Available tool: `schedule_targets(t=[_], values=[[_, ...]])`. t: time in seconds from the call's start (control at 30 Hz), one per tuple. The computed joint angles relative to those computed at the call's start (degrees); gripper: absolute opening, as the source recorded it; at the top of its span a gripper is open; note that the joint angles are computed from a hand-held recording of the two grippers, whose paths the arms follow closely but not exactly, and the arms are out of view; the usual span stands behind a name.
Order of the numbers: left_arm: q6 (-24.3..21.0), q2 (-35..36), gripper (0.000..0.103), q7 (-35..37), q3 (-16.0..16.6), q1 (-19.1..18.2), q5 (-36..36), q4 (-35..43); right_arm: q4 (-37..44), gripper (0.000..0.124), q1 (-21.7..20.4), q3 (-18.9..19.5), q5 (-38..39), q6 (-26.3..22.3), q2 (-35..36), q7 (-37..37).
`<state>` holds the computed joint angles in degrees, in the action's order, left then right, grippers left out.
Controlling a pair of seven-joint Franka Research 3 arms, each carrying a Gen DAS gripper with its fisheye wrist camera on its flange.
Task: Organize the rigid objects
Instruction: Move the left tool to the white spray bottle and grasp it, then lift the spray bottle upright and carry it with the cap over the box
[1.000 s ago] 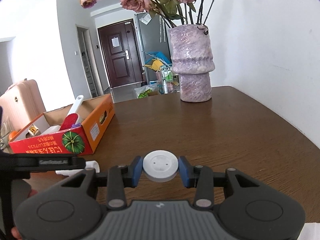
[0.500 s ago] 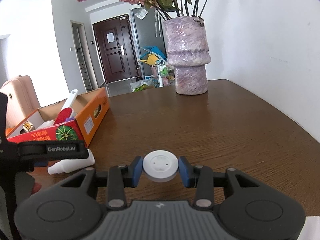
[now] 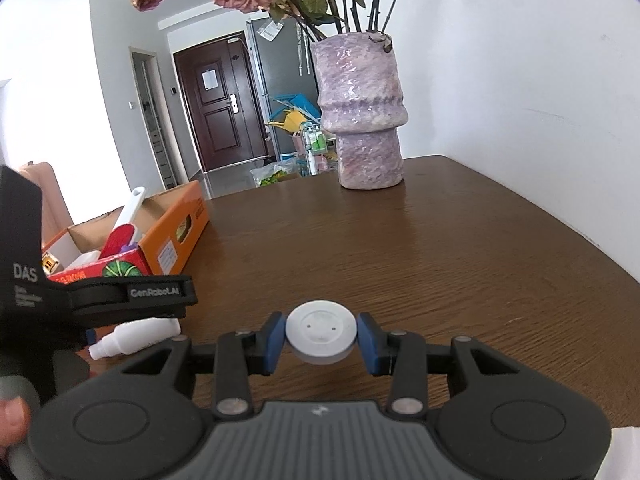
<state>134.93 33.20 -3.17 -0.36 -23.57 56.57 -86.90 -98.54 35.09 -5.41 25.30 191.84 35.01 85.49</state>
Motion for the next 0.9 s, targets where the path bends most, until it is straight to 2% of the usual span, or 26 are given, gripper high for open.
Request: schedule_targets(t=[0.2,0.27,0.33,0.37,0.47,0.53,0.57,0.63,0.9], values=[[0.46,-0.25,0.102,0.7,-0.53,0.42,-1.25,-0.63,-0.08,0.038,0.91,-1.02,0.52,0.03,0.05,0.2],[1.27,-0.5,0.098,0.93,-0.7,0.71,-1.79,-1.17,-0.07,0.038,1.21,-1.35,0.69,0.02,0.08,0.21],[2.24,-0.59,0.087,2.07,-1.07,1.26,-2.78,-1.51,0.01,0.038,1.31,-1.53,0.81,-0.11,0.13,0.26],[2.26,-0.59,0.086,2.41,-1.0,1.22,-2.93,-1.56,0.05,0.038,1.53,-1.81,0.93,-0.18,0.16,0.34],[2.37,-1.11,0.073,2.61,-0.61,0.83,-2.26,-2.32,0.02,0.038,1.9,-2.27,1.11,-0.22,0.2,0.53],[3.37,-1.83,0.056,2.43,-0.52,0.95,-1.66,-3.37,0.18,0.038,2.14,-2.64,1.22,-0.38,0.34,0.67],[4.02,-2.2,0.052,2.62,-0.58,1.14,-1.45,-3.92,0.24,0.038,2.38,-2.97,1.33,-0.52,0.4,0.81],[5.6,-3.03,0.034,2.63,-0.63,1.57,-0.95,-5.18,0.38,0.038,2.72,-3.49,1.43,-0.66,0.53,1.1],[11.07,-6.52,0.03,1.67,-0.69,3.09,1.47,-10.58,1.16,0.039,4.18,-5.81,1.79,-0.76,1.53,2.48]])
